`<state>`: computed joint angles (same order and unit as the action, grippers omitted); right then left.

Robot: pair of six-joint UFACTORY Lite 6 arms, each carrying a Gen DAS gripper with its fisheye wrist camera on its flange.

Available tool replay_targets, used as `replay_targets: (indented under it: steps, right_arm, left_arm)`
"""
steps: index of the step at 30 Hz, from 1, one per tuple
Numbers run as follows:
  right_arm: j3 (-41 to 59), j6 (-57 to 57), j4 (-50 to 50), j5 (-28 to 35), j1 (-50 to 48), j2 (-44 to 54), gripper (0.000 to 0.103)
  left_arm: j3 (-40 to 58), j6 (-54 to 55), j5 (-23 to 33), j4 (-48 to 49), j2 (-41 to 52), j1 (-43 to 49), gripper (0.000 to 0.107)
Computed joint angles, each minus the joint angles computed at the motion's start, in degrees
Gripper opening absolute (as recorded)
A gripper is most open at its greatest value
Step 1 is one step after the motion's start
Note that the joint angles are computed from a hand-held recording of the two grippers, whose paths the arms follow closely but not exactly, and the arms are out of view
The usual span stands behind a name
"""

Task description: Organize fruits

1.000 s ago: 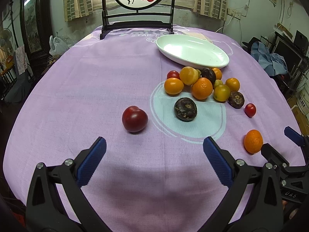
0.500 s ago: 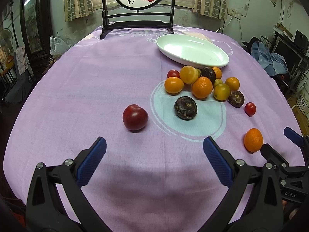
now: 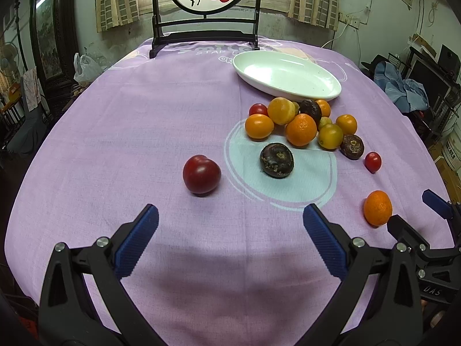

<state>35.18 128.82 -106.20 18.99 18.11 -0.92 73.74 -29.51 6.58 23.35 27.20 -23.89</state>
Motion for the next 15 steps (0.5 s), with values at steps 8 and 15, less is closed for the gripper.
replay_targets:
  steps: [8,15]
  right_arm:
    - [0.08,0.16,-0.19,-0.21,-0.07,0.05,0.102]
    - [0.28,-1.03,1.11,-0.23,0.12,0.08,0.102]
  left_arm:
    - [0.02,0.62,-0.02,-0.57,0.0,0.02,0.101]
    - [-0.28,-0.62,-0.16,0.64,-0.14,0.0,0.101]
